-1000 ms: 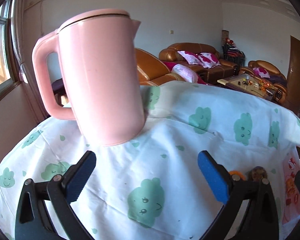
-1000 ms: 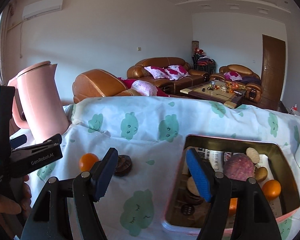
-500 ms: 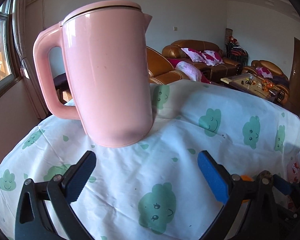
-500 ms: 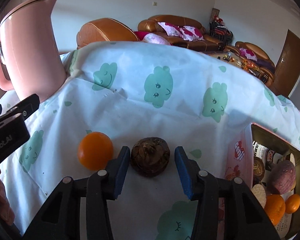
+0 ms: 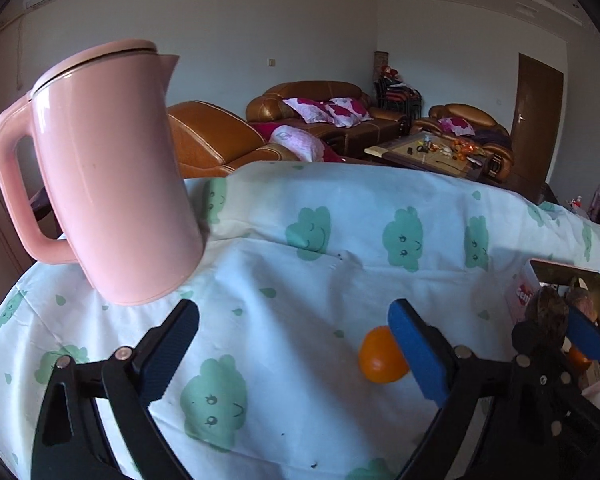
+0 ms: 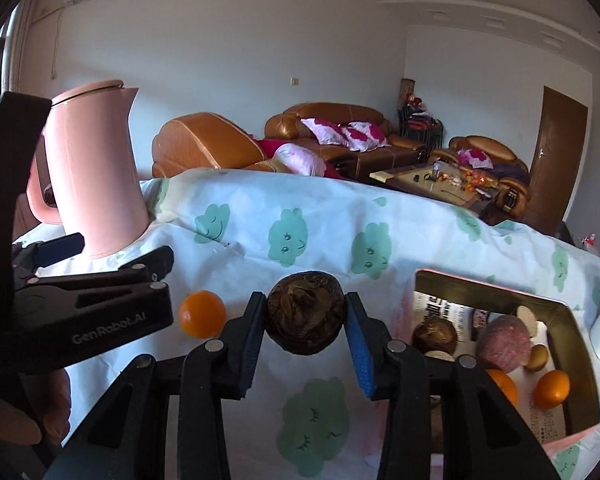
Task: Organize fruits
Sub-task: 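Grasp a dark brown round fruit with the right gripper while the left grasps an orange, then carry the dark brown fruit and the orange over the pink tin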
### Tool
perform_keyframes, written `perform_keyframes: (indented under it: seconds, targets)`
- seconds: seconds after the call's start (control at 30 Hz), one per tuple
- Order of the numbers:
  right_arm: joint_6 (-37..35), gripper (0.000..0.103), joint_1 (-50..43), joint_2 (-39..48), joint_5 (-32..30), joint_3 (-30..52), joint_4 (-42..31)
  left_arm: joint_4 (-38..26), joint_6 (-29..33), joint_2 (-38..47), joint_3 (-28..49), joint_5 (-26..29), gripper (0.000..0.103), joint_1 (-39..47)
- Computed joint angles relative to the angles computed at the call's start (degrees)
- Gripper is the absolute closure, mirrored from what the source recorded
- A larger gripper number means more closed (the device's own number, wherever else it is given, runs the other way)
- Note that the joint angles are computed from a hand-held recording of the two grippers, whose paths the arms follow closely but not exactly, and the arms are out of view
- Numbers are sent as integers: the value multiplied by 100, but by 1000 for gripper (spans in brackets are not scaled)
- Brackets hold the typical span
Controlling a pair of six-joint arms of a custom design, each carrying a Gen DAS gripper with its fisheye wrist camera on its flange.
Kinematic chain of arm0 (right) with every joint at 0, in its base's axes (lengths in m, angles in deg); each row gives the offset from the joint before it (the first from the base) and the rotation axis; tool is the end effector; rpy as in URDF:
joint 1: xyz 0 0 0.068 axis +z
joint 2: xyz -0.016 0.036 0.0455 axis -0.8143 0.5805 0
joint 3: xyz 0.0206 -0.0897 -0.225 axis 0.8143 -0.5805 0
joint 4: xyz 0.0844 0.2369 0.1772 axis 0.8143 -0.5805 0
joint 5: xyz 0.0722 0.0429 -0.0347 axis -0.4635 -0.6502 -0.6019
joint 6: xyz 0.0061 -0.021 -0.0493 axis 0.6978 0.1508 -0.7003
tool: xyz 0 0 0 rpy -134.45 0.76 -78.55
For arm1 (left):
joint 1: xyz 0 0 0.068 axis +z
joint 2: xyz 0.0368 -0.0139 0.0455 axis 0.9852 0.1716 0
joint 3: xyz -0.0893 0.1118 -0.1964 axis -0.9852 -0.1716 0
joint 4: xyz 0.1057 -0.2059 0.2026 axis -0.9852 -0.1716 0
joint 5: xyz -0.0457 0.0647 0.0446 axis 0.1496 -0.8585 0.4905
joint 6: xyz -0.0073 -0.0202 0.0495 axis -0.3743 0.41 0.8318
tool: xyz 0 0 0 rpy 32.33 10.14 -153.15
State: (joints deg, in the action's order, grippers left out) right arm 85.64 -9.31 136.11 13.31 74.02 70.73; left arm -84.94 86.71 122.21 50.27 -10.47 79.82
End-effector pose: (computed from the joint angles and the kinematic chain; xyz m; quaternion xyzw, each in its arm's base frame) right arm 0.1928 0.1603 0.1170 0.0182 0.8714 -0.0443 0.4883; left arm 0.2685 -0.0057 0.1105 0.0769 0.8924 -0.0313 0.4436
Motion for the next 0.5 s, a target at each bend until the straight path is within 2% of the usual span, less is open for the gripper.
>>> perform_keyframes:
  seconds: [0.07,0.2,0.3,0.37,0.5]
  targets:
    - [58,62,48,-598,156,-324,-267,34,55,74,3,-162,12,-260]
    - [216,62,-15,-1628,45,-849,-630,-3,255,544,273,-814,22,-910]
    - [206,62,-118,-1704,-57,-900,-592,-119,278,980,571,-1138,32,-1225]
    - [175,62,-208,-1587,-191,-874,-475,-302,312,1375,849,-1291,45,-1340]
    - [107,62,-357,-1656,-408,-950,-406,-594,370,1706,1121,-1030,58,-1289]
